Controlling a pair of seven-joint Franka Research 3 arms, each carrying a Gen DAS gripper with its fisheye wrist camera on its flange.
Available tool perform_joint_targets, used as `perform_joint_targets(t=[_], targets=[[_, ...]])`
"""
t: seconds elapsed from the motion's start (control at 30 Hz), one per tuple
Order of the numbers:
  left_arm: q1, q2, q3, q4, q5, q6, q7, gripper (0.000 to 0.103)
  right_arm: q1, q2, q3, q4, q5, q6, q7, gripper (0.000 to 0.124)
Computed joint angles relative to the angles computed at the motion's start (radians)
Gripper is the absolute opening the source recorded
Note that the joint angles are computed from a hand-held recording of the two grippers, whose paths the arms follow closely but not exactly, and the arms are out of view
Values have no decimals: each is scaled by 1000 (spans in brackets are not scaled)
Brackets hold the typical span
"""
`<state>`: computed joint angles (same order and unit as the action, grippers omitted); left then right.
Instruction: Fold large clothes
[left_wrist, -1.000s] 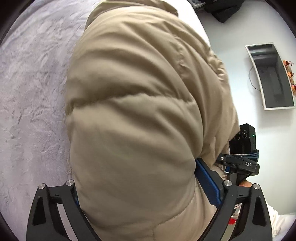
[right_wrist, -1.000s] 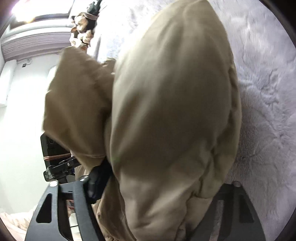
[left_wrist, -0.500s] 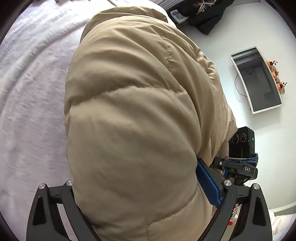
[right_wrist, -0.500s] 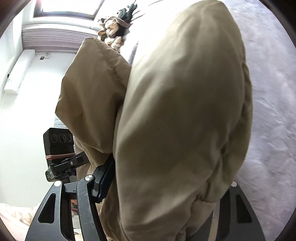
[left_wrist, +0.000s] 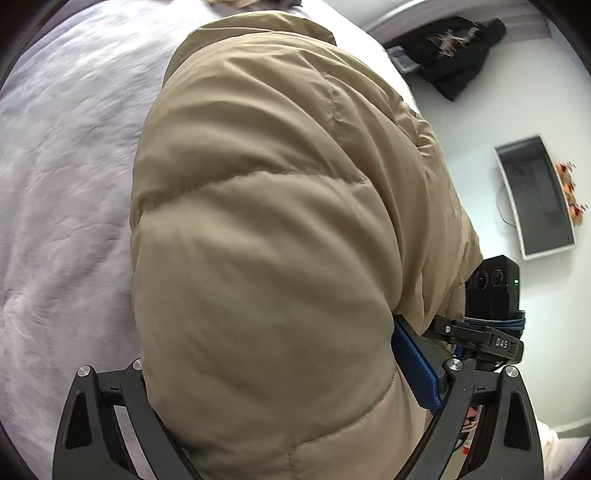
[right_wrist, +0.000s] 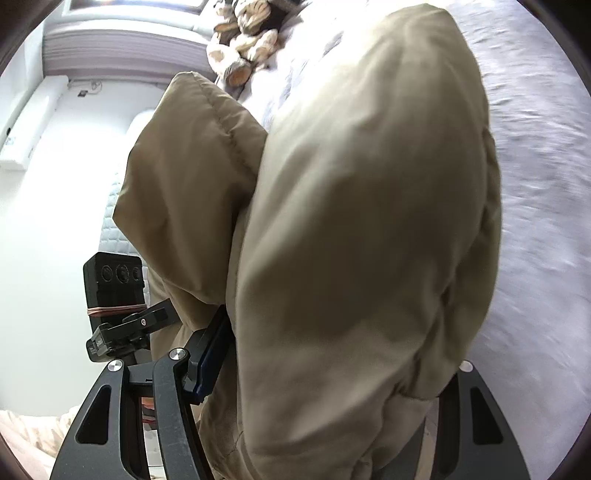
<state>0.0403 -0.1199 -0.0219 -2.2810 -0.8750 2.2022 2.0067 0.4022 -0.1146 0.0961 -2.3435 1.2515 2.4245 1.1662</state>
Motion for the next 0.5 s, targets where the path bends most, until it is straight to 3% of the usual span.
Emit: perform_joint_targets(t=[0.17,0.3,0.5], targets=[[18,66,-6,-14,3,20,39,96,9,101,28,51,-113,32,93,67],[2,76,-39,-14,3,58,16,100,6,113,34,36,-158,55,178,75],[-4,9,-41,-26,159,91,-88,100,9,77,42,44,-366,65,393,77]])
